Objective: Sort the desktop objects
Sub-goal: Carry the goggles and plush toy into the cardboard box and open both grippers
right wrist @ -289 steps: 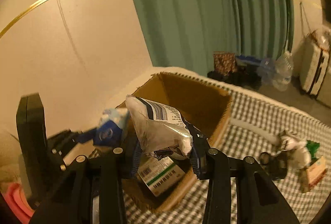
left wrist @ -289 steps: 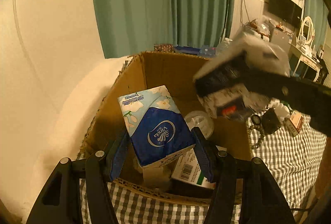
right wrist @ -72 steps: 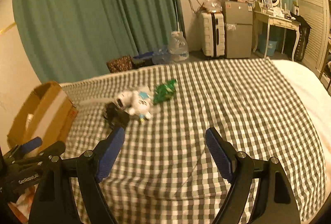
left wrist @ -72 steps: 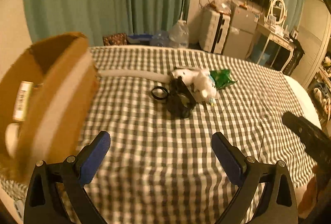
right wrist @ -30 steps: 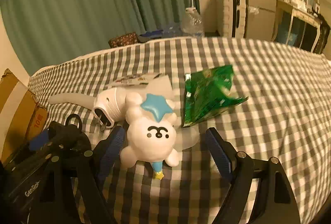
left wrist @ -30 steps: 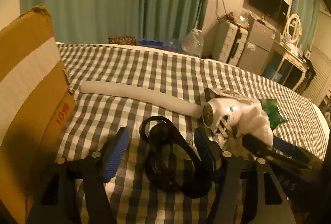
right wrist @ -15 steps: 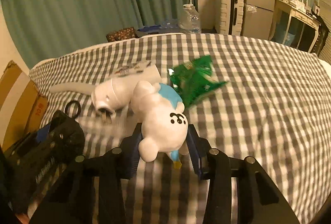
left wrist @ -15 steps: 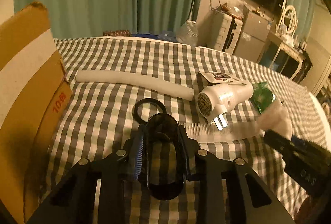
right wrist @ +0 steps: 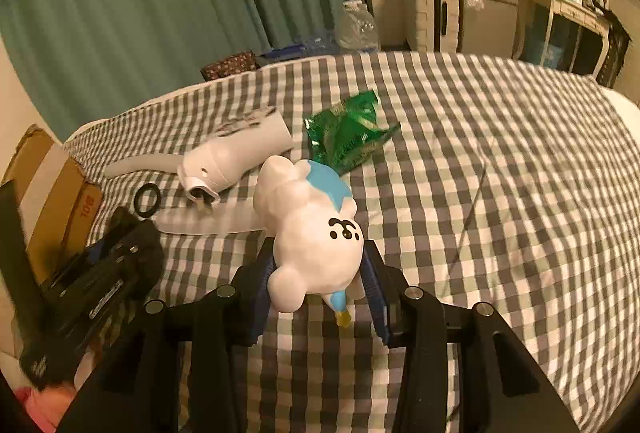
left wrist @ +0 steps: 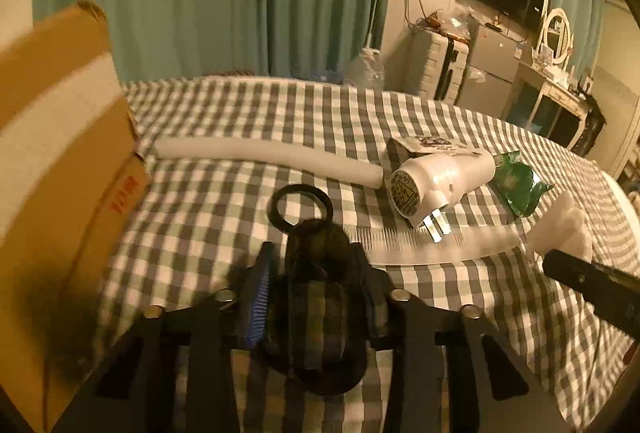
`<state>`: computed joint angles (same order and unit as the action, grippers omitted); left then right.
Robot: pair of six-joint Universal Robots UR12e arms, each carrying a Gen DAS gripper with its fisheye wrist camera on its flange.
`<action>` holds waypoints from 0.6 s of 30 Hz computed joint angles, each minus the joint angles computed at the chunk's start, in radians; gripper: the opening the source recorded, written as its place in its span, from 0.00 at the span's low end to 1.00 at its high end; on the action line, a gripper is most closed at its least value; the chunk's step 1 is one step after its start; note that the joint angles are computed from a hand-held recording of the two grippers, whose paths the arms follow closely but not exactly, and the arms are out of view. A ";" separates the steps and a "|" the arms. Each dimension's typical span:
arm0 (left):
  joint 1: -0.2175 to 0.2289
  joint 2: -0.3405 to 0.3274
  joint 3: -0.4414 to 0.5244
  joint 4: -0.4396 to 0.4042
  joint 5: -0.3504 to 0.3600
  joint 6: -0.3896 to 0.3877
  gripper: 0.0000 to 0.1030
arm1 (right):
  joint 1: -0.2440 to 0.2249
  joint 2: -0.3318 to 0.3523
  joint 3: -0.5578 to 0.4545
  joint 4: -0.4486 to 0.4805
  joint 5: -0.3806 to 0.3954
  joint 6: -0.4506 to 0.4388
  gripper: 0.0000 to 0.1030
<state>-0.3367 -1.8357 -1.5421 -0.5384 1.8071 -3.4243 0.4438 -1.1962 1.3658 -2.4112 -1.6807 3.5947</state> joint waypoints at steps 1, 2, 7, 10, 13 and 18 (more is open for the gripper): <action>-0.004 0.001 0.003 -0.005 0.010 0.001 0.28 | 0.003 0.003 -0.003 -0.002 0.003 0.008 0.40; -0.004 0.003 0.007 -0.011 0.000 -0.003 0.27 | 0.003 0.001 -0.002 -0.008 0.004 0.012 0.40; 0.000 0.032 -0.002 -0.047 -0.044 -0.091 0.27 | 0.004 -0.024 0.015 -0.025 -0.001 0.008 0.40; -0.004 0.066 -0.021 -0.054 -0.049 -0.121 0.27 | 0.005 -0.046 0.030 -0.030 0.001 0.023 0.40; -0.004 0.096 -0.024 -0.064 -0.053 -0.132 0.27 | 0.018 -0.068 0.037 -0.033 -0.027 0.011 0.40; -0.020 0.144 -0.034 -0.065 -0.024 -0.124 0.27 | 0.048 -0.111 0.056 -0.057 -0.042 0.008 0.40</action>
